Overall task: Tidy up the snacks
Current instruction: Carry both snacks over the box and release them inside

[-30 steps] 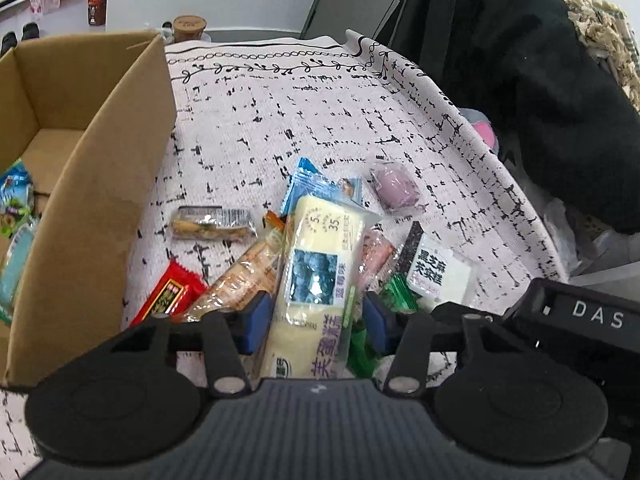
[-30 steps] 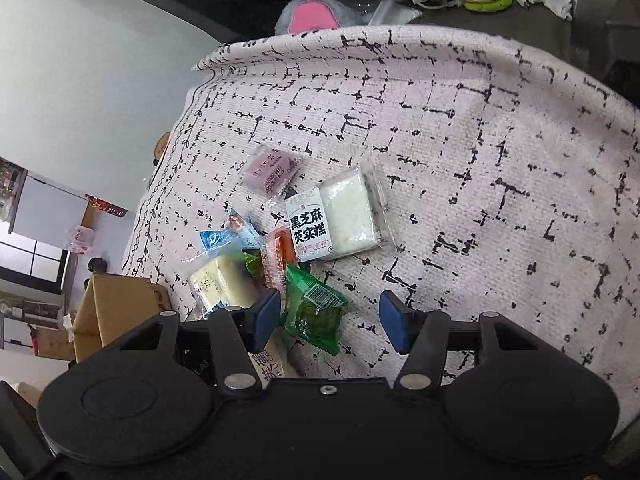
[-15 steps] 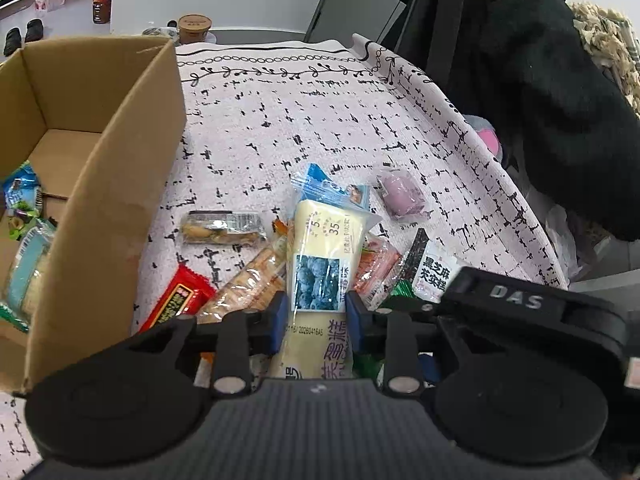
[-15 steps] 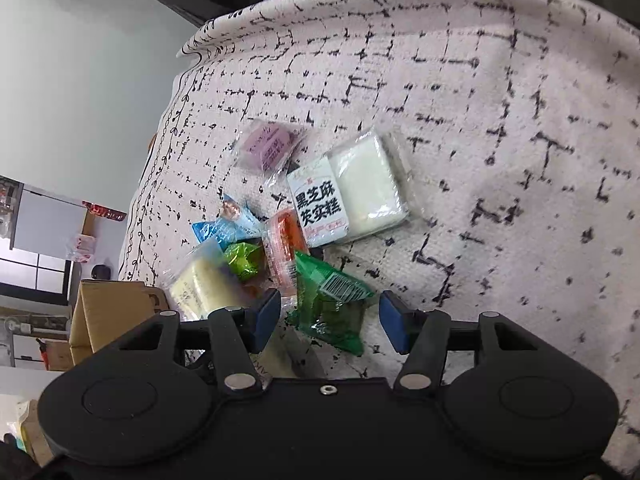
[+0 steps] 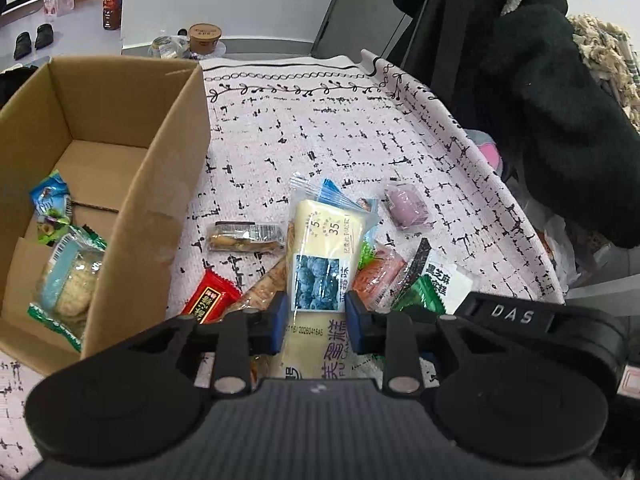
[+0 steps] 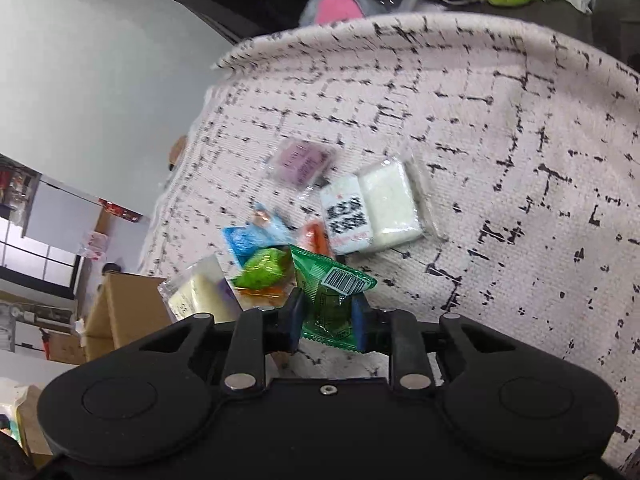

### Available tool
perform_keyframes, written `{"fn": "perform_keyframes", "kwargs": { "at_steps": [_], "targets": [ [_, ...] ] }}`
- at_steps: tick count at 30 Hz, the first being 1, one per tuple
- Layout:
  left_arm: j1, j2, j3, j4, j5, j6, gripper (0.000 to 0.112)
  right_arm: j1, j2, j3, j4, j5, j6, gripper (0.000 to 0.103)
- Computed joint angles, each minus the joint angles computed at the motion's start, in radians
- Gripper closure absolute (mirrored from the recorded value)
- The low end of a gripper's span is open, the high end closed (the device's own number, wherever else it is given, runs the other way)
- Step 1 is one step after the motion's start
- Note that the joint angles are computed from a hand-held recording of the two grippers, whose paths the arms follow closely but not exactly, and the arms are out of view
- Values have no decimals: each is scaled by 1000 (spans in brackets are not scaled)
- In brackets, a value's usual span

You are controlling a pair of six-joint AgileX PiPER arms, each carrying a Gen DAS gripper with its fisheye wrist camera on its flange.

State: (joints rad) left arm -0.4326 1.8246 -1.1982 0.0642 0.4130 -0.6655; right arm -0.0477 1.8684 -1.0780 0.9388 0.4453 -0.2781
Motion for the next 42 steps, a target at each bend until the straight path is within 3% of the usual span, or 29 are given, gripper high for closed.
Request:
{"fn": "perform_keyframes", "kwargs": {
  "at_steps": [17,25,30,42],
  "targets": [
    [20,-164,53,127,53,-88,83,41,-134,53,176,-30,-245,79],
    [74,-248,76,164,86,-80,83,85,-163,74,337,-6,-466,79],
    [126,-297,102,148,91,-39,83,136,-169,82,419,-7,-587,79],
    [269,-331,155,26,68,123,83,227,-152,89,508,-23,-687,79]
  ]
}}
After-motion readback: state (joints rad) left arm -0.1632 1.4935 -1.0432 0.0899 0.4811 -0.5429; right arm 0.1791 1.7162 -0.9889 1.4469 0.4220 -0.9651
